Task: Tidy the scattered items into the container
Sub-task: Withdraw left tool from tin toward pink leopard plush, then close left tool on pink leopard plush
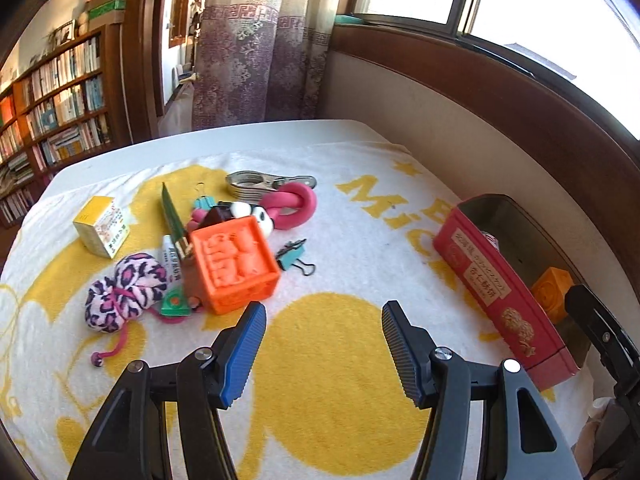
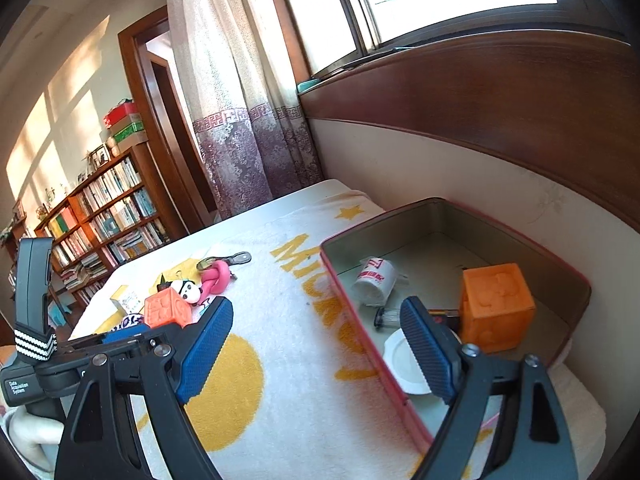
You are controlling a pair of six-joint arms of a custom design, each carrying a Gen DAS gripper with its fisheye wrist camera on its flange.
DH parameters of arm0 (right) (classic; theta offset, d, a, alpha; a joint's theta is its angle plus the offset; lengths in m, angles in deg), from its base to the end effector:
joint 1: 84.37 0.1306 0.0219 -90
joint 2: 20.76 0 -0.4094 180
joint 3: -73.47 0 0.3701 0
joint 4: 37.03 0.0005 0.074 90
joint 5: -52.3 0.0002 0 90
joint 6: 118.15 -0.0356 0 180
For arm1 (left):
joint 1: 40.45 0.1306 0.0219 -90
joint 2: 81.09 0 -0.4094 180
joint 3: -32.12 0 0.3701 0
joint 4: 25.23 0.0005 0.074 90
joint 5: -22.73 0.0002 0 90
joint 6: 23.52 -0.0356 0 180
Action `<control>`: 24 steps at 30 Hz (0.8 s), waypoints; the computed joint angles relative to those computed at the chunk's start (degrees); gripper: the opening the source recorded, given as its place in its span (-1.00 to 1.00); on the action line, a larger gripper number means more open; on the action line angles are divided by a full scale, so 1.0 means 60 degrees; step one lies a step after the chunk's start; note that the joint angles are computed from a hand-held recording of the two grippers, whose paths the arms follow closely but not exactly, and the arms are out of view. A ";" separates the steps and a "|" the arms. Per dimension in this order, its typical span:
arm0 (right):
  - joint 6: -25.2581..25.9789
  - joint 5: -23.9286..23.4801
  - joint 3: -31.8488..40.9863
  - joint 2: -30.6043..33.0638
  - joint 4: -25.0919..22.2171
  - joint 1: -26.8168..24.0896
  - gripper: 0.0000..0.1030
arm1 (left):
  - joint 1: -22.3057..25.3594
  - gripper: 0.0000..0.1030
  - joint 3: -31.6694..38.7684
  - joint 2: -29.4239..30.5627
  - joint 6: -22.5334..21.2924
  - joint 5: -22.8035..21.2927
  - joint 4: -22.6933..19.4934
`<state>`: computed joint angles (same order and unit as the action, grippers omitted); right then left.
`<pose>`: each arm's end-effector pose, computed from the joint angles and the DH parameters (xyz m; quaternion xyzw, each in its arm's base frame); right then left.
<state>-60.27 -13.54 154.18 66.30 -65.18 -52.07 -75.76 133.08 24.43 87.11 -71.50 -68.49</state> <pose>0.3938 0.2311 0.4381 0.0961 0.8655 0.0860 0.4840 0.4694 -0.3299 0.4144 0.1059 0.9264 -0.1382 0.3337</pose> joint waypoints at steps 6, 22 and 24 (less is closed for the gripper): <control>0.0111 -0.0579 0.0529 0.0634 -0.0334 0.0257 0.72 | 0.0790 0.22 -0.0704 -0.0418 0.0304 -0.0034 0.0234; 0.0156 -0.1365 0.0971 0.1646 -0.0627 0.0370 0.72 | 0.1809 0.44 -0.0585 0.0049 0.0069 -0.1000 -0.0035; 0.0120 -0.1460 0.0986 0.1694 -0.0661 0.0335 0.72 | 0.1793 0.44 -0.0395 0.0256 -0.0128 -0.0982 -0.0087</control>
<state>-59.55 -22.31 160.10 76.46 -69.15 -50.05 -65.00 130.71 25.96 86.34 -77.39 -69.01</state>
